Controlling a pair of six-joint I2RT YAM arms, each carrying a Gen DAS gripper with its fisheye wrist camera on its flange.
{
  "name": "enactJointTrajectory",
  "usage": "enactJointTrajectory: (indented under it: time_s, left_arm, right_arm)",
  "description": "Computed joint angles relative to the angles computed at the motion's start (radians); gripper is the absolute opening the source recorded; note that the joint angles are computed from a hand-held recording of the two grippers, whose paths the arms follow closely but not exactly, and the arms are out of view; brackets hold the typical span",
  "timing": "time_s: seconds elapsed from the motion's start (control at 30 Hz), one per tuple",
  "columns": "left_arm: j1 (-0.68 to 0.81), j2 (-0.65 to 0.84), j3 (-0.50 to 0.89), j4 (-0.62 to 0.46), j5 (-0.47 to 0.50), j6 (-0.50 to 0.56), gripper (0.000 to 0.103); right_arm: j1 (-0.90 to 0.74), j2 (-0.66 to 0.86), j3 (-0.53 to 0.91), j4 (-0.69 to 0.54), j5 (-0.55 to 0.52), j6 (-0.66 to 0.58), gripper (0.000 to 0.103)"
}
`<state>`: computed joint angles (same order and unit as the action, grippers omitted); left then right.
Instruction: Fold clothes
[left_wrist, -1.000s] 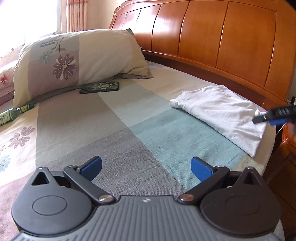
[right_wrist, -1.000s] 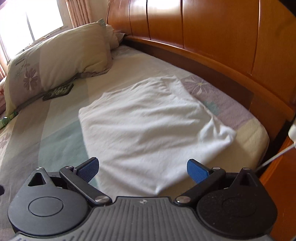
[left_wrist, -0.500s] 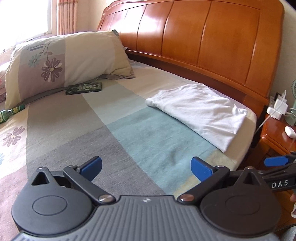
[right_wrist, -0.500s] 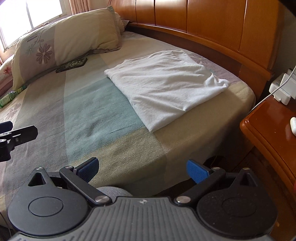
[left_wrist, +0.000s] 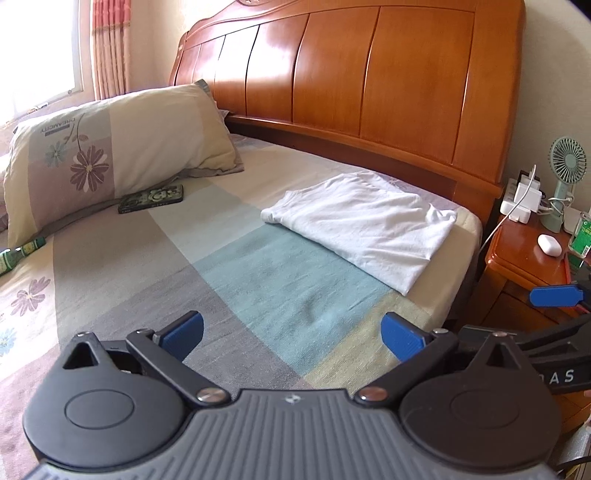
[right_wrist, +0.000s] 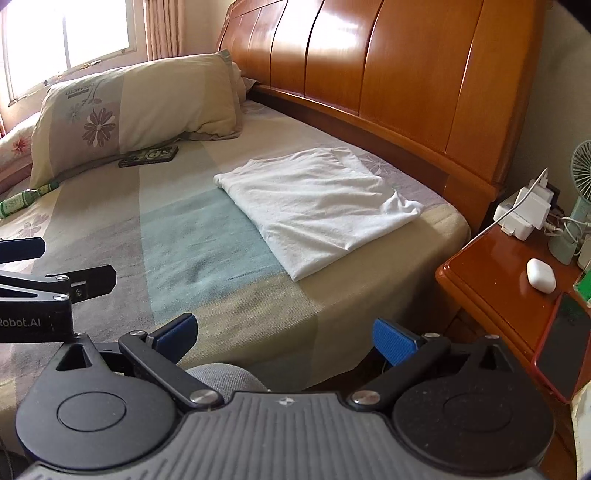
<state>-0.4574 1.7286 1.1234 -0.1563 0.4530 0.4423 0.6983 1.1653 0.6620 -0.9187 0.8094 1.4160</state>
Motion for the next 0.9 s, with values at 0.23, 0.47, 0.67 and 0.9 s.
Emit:
enactJointTrajectory:
  time_s: [0.23,0.47,0.67,0.9]
  left_arm:
    - [0.012,-0.056,-0.014,-0.034,0.01,-0.008,0.102]
    - [0.031,-0.088,-0.02,-0.055,0.059,0.015,0.102]
    - [0.02,-0.085,0.012,-0.083,0.083,0.033,0.102]
    - [0.011,-0.077,0.029,-0.092,0.085,0.016,0.102]
  right_arm:
    - [0.099,0.02,0.06,-0.142,0.047,0.146,0.103]
    - [0.146,0.041,0.105,-0.239,0.068,0.24,0.103]
    - [0.14,0.056,0.133,-0.29,0.074,0.266,0.103]
    - [0.121,0.04,0.129,-0.279,0.081,0.234,0.103]
